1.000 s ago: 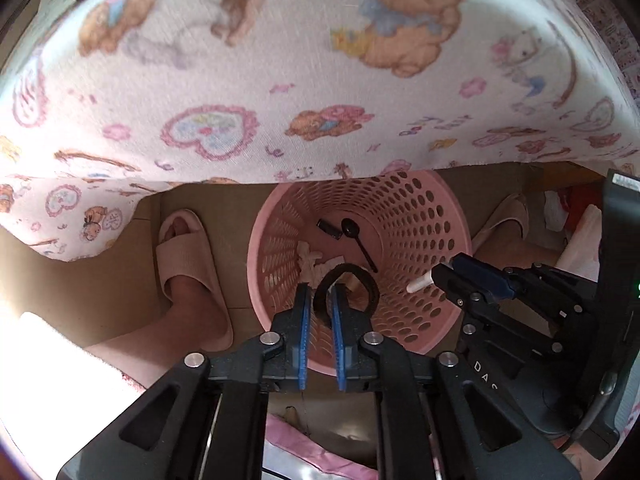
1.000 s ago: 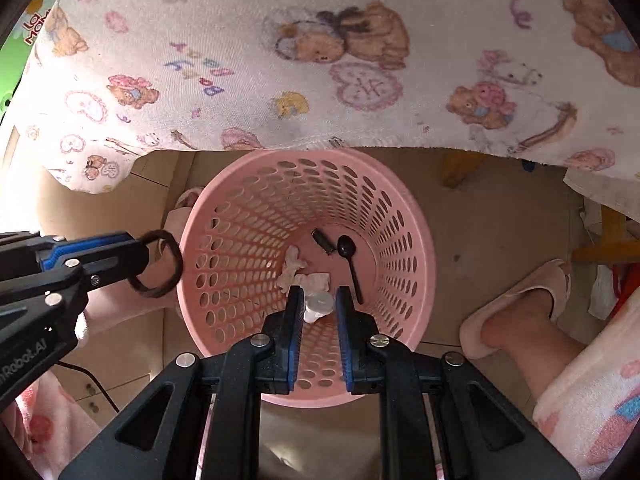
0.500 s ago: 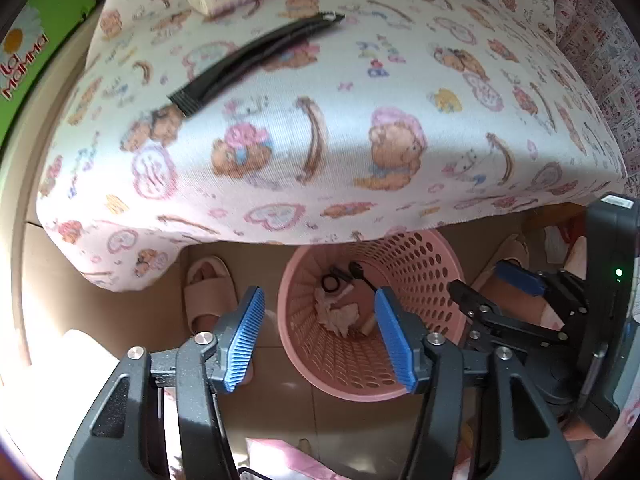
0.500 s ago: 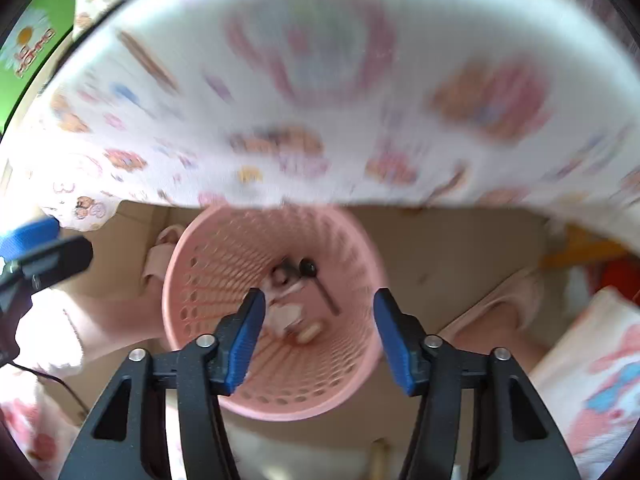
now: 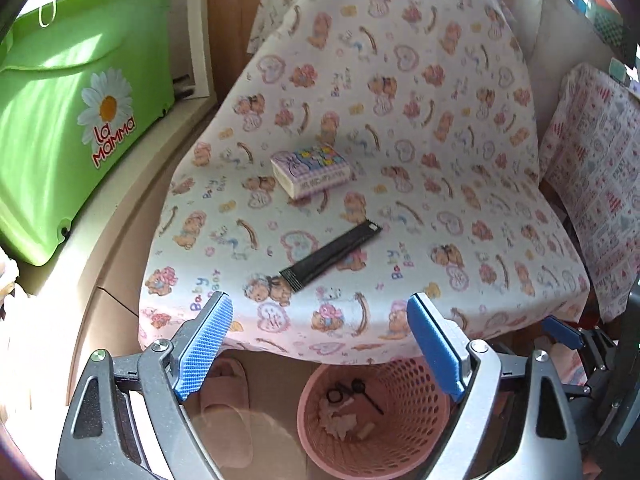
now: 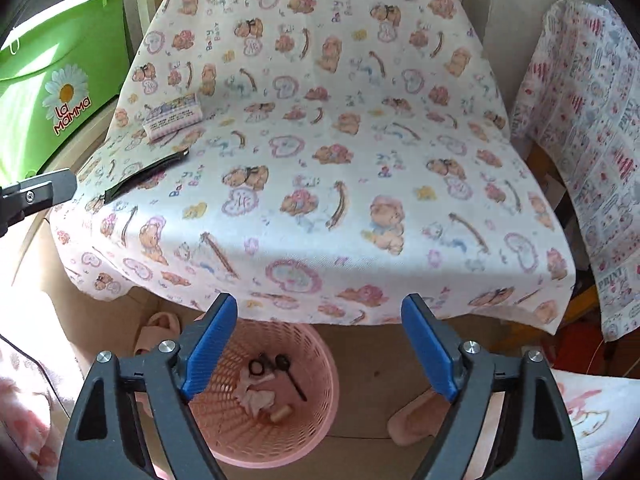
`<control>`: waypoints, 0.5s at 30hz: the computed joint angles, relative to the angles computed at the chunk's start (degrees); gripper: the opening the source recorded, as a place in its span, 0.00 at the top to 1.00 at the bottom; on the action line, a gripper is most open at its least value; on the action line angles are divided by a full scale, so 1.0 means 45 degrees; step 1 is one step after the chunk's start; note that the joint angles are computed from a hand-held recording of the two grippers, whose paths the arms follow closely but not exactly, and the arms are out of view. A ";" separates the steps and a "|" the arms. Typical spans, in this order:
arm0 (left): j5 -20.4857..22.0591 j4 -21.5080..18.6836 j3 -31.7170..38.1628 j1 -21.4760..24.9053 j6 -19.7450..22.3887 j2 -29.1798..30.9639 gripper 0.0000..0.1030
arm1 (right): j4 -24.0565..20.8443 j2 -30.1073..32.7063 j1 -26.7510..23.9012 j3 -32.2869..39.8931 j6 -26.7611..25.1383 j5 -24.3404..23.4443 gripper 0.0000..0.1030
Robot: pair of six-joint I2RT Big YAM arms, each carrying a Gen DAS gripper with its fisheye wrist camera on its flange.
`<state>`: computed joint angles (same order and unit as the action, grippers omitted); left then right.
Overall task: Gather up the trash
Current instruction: 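Reach the left tool to the black strip and close on it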
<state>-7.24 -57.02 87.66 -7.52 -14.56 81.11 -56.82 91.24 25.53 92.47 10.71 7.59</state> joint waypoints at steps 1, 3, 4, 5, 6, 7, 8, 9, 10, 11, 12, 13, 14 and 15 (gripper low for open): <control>0.0090 0.0056 0.0015 0.0129 -0.0047 -0.0030 0.14 | -0.0027 0.0047 -0.0046 0.0142 -0.0073 -0.0002 0.17; 0.0292 -0.0145 0.0191 0.0367 -0.0042 0.0016 0.14 | -0.0080 0.0147 -0.0148 0.0450 -0.0106 -0.0180 0.17; 0.0373 -0.0226 0.0312 0.0478 -0.0021 0.0088 0.14 | -0.0103 0.0181 -0.0152 0.0596 -0.0057 -0.0292 0.17; 0.0386 -0.0355 0.0411 0.0544 0.0004 0.0143 0.13 | -0.0067 0.0188 -0.0121 0.0706 0.0019 -0.0384 0.17; 0.0380 -0.0599 0.0569 0.0604 0.0139 0.0235 0.13 | 0.0075 0.0172 -0.0094 0.0697 0.0072 -0.0429 0.17; 0.0396 -0.0884 0.0869 0.0675 0.0341 0.0442 0.13 | 0.0220 0.0159 -0.0092 0.0731 0.0078 -0.0449 0.17; 0.0429 -0.1105 0.1071 0.0734 0.0590 0.0564 0.13 | 0.0358 0.0101 -0.0076 0.0717 0.0059 -0.0395 0.17; 0.0476 -0.1318 0.1369 0.0810 0.0780 0.0746 0.13 | 0.0489 0.0056 -0.0049 0.0723 0.0007 -0.0275 0.17; 0.0537 -0.1509 0.1671 0.0908 0.0818 0.0914 0.13 | 0.0606 0.0045 -0.0020 0.0760 -0.0076 -0.0137 0.17; 0.0650 -0.1636 0.1945 0.1038 0.0688 0.1060 0.13 | 0.0676 0.0071 0.0003 0.0833 -0.0183 -0.0030 0.17; 0.0815 -0.1726 0.2199 0.1186 0.0481 0.1193 0.13 | 0.0698 0.0053 0.0007 0.0858 -0.0241 0.0028 0.17; 0.1006 -0.1818 0.2451 0.1334 0.0268 0.1334 0.13 | 0.0670 0.0105 -0.0002 0.0977 -0.0248 0.0016 0.17; 0.1162 -0.1951 0.2771 0.1473 0.0079 0.1529 0.13 | 0.0639 0.0161 -0.0030 0.1106 -0.0224 -0.0087 0.17; 0.1194 -0.2061 0.3050 0.1546 0.0030 0.1703 0.13 | 0.0643 0.0182 -0.0065 0.1166 -0.0186 -0.0188 0.16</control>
